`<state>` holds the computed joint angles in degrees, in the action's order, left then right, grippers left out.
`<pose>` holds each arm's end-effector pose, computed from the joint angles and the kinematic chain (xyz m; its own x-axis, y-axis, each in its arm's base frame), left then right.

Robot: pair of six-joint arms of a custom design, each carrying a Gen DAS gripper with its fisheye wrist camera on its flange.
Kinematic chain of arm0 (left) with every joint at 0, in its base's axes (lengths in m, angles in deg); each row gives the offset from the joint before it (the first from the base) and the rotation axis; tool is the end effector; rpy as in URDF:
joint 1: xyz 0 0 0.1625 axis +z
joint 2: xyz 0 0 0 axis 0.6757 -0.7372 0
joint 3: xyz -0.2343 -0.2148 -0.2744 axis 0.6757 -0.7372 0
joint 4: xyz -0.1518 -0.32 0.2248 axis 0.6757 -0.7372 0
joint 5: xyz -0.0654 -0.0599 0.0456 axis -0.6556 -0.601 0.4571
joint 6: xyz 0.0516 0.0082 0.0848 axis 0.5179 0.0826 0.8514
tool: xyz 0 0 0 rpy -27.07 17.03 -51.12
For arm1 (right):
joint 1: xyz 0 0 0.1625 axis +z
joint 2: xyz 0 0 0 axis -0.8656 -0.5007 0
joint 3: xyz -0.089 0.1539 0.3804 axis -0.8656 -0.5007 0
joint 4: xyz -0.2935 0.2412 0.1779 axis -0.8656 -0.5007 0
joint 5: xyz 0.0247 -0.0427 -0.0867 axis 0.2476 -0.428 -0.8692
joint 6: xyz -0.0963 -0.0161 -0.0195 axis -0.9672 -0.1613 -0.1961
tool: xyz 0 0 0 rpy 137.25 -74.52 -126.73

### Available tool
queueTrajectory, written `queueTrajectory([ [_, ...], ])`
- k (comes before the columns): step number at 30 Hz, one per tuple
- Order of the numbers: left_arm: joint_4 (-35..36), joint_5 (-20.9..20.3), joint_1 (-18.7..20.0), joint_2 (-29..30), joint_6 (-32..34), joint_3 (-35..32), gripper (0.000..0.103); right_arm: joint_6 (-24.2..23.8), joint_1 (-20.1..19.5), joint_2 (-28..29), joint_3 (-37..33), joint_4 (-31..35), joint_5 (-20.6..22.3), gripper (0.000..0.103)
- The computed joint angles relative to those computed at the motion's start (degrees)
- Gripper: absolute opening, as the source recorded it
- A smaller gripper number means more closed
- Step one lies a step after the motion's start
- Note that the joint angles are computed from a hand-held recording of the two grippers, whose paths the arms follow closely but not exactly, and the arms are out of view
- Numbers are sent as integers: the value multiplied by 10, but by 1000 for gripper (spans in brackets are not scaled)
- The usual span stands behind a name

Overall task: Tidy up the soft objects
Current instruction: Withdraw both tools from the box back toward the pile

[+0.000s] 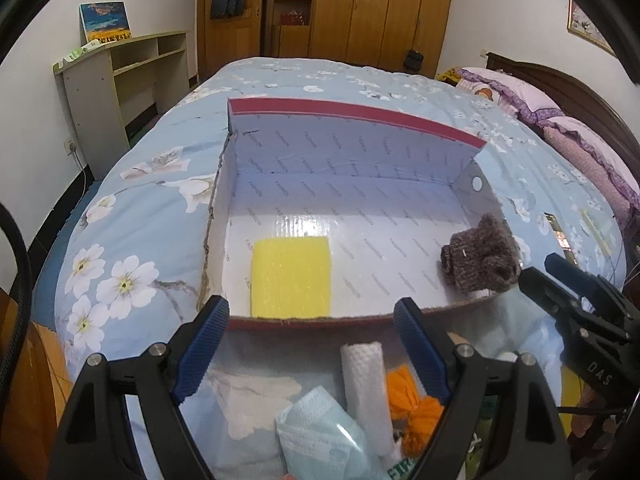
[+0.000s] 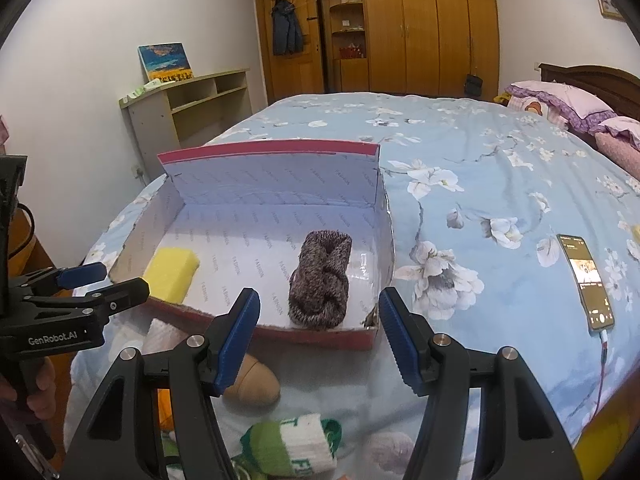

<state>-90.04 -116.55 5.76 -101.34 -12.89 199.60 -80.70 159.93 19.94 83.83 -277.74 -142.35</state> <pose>-0.1782 -0.5089 0.1389 -0.7536 0.1756 -0.6334 0.5261 0.7389 -0.4211 0.1727 -0.4914 0.1019 -0.7649 -0.0708 0.6402 -0.5380 0.6169 -0.5745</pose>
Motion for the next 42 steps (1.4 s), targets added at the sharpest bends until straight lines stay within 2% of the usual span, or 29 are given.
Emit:
queueTrajectory([
  [31, 57, -20, -39, -70, -79, 107, 88, 42, 5, -3, 95, -49, 0, 63],
  [42, 67, -19, -29, -81, -109, 125, 88, 49, 8, 2, 121, -65, -6, 64],
])
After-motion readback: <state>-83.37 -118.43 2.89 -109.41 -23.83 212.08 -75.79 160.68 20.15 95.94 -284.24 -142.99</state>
